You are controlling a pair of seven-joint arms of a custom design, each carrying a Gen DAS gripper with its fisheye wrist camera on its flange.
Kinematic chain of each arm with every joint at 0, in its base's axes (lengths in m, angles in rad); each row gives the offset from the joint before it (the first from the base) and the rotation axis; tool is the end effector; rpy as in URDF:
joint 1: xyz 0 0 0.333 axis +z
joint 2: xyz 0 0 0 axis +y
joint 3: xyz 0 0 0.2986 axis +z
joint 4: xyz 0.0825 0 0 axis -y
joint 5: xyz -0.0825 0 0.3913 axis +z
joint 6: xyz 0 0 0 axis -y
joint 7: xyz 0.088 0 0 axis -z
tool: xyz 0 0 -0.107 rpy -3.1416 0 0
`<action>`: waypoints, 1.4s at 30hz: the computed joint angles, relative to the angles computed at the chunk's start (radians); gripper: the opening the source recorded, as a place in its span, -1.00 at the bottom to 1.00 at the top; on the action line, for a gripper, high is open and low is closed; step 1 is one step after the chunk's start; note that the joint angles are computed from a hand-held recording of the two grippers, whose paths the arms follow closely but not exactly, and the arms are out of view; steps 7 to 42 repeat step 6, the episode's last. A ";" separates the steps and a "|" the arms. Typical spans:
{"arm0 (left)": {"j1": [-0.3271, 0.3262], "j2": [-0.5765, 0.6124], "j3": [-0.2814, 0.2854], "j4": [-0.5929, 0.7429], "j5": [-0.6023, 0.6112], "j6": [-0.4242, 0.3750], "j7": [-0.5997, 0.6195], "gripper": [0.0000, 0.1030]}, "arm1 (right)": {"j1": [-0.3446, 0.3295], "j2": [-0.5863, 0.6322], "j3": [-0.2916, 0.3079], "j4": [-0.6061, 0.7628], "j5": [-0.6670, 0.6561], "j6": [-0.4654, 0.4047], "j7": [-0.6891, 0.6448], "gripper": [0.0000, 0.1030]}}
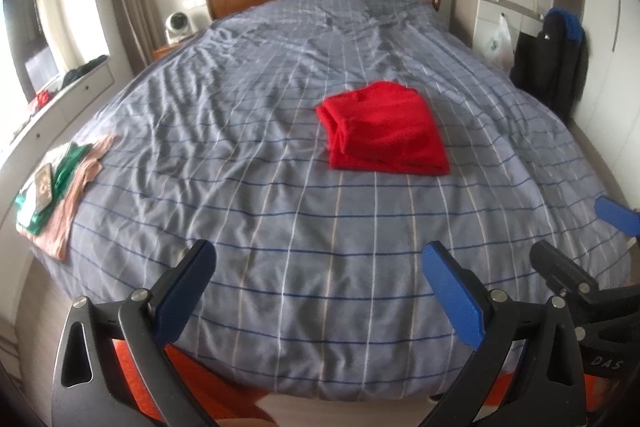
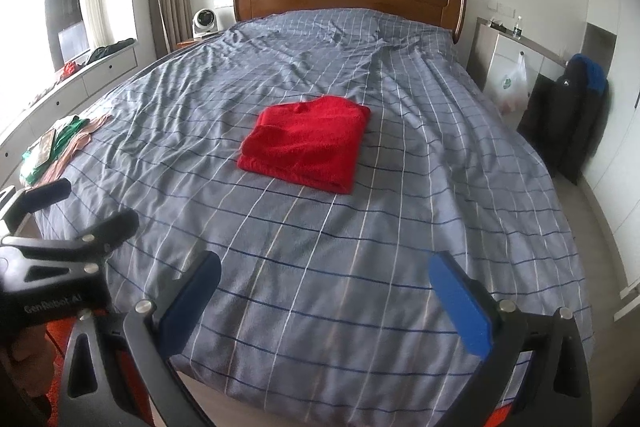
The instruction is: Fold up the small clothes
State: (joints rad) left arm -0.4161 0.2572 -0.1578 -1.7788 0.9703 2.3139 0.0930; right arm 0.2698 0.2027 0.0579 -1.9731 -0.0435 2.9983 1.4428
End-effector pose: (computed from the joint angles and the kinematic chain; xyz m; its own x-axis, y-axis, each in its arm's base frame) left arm 0.5666 -0.3388 0.4290 0.3386 -0.9404 -0.0304 -0.6643 -0.2160 -0.7156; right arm 0.6131 0.2095 0.4461 0.4219 -0.8990 0.1175 -0.5836 -0.3684 -0.7237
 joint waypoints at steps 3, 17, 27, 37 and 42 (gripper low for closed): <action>0.000 -0.006 0.001 -0.006 0.007 0.012 -0.011 0.99 | -0.003 -0.001 0.005 -0.001 0.007 0.003 -0.009 0.99; -0.007 -0.007 0.001 -0.004 0.033 0.000 -0.025 0.99 | -0.006 -0.002 0.010 -0.001 0.019 0.007 -0.016 0.99; -0.007 -0.007 0.001 -0.004 0.033 0.000 -0.025 0.99 | -0.006 -0.002 0.010 -0.001 0.019 0.007 -0.016 0.99; -0.007 -0.007 0.001 -0.004 0.033 0.000 -0.025 0.99 | -0.006 -0.002 0.010 -0.001 0.019 0.007 -0.016 0.99; -0.007 -0.007 0.001 -0.004 0.033 0.000 -0.025 0.99 | -0.006 -0.002 0.010 -0.001 0.019 0.007 -0.016 0.99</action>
